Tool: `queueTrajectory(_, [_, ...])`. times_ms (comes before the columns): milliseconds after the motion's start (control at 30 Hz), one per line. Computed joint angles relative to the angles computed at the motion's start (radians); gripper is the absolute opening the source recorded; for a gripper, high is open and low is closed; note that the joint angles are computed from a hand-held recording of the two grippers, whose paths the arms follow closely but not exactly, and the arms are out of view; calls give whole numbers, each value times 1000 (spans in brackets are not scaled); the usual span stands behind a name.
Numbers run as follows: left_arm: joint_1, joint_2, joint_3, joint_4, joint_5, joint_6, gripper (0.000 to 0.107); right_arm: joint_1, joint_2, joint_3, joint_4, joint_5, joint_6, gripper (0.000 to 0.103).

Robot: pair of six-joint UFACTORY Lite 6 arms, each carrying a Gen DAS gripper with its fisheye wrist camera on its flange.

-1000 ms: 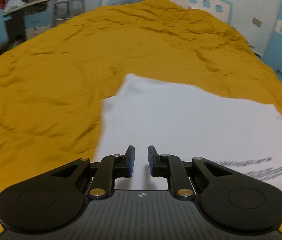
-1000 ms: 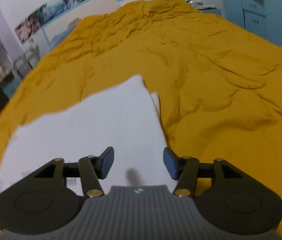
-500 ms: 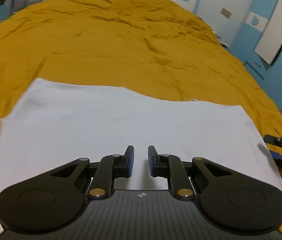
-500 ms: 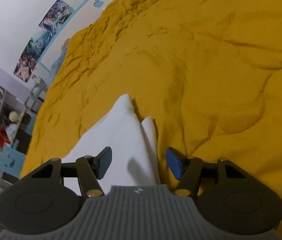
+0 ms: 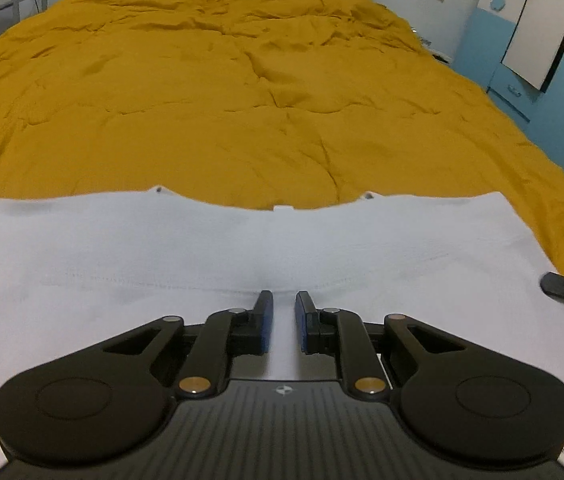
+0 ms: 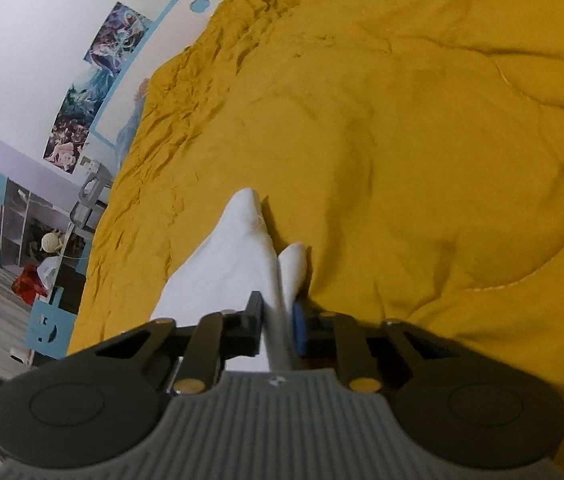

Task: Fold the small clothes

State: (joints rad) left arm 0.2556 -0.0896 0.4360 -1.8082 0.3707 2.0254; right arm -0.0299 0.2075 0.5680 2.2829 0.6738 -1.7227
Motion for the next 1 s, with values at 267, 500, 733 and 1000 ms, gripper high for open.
queueTrajectory(267, [226, -369, -95, 445, 164, -268, 18, 108, -199, -17, 65, -141, 14, 5])
queueTrajectory(500, [696, -359, 163, 739, 500, -376, 18, 345, -358, 129, -44, -410, 244, 4])
queueTrajectory(733, [1045, -147, 481, 836, 767, -289, 18, 688, -142, 555, -79, -707, 439, 4])
queueTrajectory(1000, [1156, 133, 537, 892, 710, -282, 18, 973, 395, 1307, 173, -1035, 190, 4])
